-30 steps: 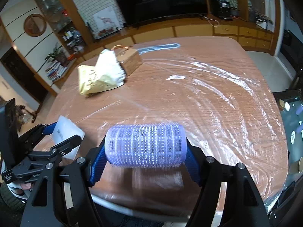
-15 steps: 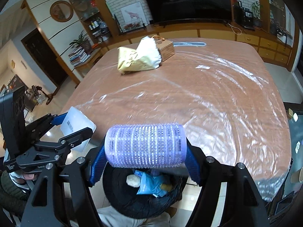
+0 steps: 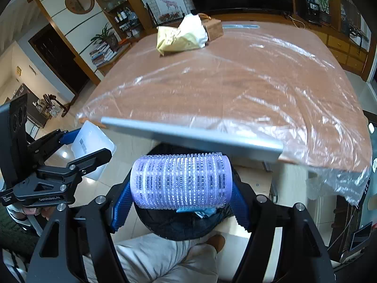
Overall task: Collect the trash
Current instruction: 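Carry the white box and lavender roller over the bin with both tools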
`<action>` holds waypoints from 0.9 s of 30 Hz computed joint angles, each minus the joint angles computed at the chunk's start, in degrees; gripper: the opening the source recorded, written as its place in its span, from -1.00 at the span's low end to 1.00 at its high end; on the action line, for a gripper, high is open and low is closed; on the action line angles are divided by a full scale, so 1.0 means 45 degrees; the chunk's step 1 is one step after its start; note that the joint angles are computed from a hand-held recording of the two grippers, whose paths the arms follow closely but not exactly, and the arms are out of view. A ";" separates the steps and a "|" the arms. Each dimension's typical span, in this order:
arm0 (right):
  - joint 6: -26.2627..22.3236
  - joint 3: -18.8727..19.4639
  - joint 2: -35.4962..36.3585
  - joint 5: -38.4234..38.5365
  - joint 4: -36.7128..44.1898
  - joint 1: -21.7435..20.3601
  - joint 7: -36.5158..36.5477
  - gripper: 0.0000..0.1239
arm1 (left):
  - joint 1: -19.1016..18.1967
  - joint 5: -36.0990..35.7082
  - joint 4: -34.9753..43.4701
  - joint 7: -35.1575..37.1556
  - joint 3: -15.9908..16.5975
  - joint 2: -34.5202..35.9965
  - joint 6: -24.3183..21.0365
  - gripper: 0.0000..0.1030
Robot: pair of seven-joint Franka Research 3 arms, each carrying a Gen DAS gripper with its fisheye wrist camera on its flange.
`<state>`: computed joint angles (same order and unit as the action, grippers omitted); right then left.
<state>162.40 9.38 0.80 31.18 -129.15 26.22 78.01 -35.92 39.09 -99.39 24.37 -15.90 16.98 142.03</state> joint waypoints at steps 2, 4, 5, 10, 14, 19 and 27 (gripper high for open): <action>-0.0022 0.0021 -0.0023 -0.0077 -0.0154 0.0032 0.0047 0.13 | -0.0053 -0.0038 -0.0098 -0.0051 -0.0039 0.0008 -0.0046 0.61; -0.0053 0.0035 -0.0061 -0.0103 -0.0296 0.0061 0.0080 0.13 | -0.0096 -0.0076 -0.0197 -0.0120 -0.0068 0.0022 -0.0077 0.61; -0.0064 0.0039 -0.0052 -0.0147 -0.0337 0.0075 0.0112 0.13 | -0.0129 -0.0055 -0.0217 -0.0168 -0.0071 0.0037 -0.0095 0.61; -0.0112 0.0076 0.0098 0.0248 -0.0451 0.0125 -0.0233 0.13 | -0.0230 -0.0125 -0.0249 -0.0144 -0.0115 0.0203 -0.0294 0.61; -0.0188 0.0097 0.0494 0.0299 -0.0268 0.0112 -0.0333 0.13 | -0.0298 -0.0205 -0.0270 -0.0085 -0.0133 0.0324 -0.0441 0.61; -0.0466 0.0142 0.0969 0.0287 -0.0039 0.0054 -0.0230 0.13 | -0.0328 -0.0398 -0.0315 0.0102 -0.0152 0.0496 -0.0556 0.61; -0.0795 0.0127 0.1632 -0.0648 0.0279 0.0068 0.0445 0.13 | -0.0338 -0.0797 -0.0275 0.0570 -0.0159 0.0834 -0.0710 0.61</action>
<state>158.82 9.95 8.14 28.26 -127.90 26.53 80.02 -37.44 35.50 -100.62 26.93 -16.61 20.74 138.83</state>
